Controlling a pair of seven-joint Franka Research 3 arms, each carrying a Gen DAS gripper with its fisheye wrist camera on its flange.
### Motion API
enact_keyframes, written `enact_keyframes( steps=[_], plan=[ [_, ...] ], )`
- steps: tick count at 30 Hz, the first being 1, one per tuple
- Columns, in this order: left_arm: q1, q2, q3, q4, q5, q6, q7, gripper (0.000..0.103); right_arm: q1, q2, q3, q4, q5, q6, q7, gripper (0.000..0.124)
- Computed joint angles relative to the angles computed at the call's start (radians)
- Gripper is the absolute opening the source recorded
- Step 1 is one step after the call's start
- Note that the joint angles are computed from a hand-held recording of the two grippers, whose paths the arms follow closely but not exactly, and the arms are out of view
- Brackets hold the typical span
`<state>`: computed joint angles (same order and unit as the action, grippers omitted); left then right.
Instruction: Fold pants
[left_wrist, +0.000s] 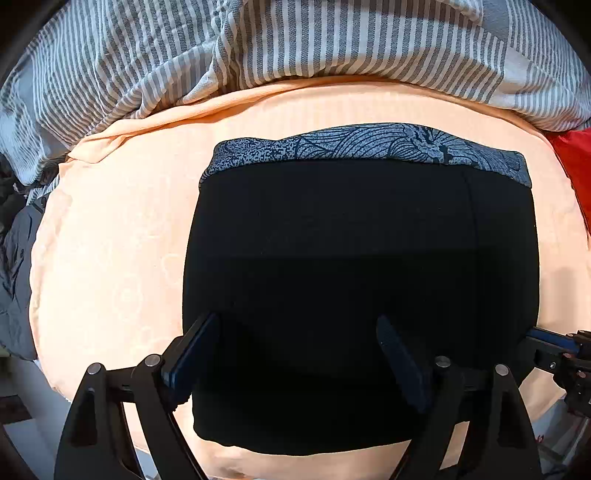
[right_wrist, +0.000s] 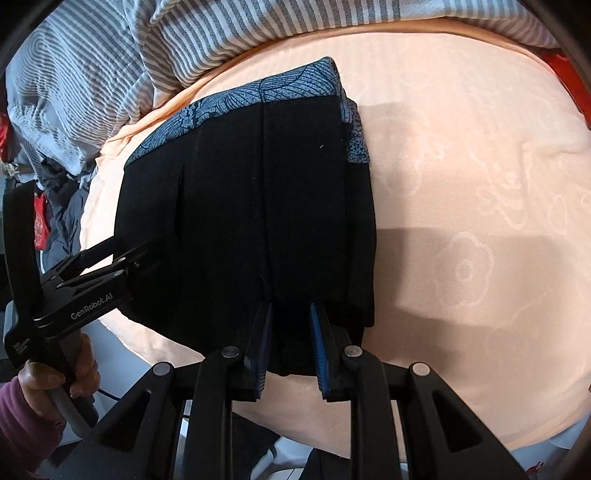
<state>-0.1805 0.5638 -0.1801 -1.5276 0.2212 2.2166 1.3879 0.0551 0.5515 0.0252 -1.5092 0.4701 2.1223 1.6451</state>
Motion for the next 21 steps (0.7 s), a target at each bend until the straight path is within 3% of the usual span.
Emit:
enact_keyframes(
  steps=[5,10,12,16,18,21],
  plan=[
    [0.019,-0.037,-0.014,-0.04,-0.026,-0.001,0.039,0.088,0.014,-0.023,-0.009,-0.033,-0.01,0.034,0.042,0.024],
    [0.038,-0.104,-0.019,-0.096,-0.058,-0.032,0.07,0.088,0.025,-0.039,-0.022,-0.031,-0.035,0.007,0.122,0.031],
    [0.033,-0.129,-0.013,-0.114,-0.04,-0.039,0.077,0.103,0.036,-0.047,-0.029,-0.03,-0.063,-0.012,0.16,0.043],
    [0.054,-0.181,-0.019,-0.164,-0.069,-0.043,0.117,0.103,0.053,-0.084,-0.034,-0.06,-0.101,-0.024,0.213,0.054],
    [0.061,-0.201,-0.02,-0.186,-0.086,-0.048,0.132,0.103,0.064,-0.106,-0.039,-0.081,-0.121,-0.032,0.25,0.075],
    [0.075,-0.229,-0.023,-0.221,-0.121,-0.047,0.165,0.103,0.08,-0.155,-0.045,-0.141,-0.147,-0.018,0.313,0.078]
  ],
)
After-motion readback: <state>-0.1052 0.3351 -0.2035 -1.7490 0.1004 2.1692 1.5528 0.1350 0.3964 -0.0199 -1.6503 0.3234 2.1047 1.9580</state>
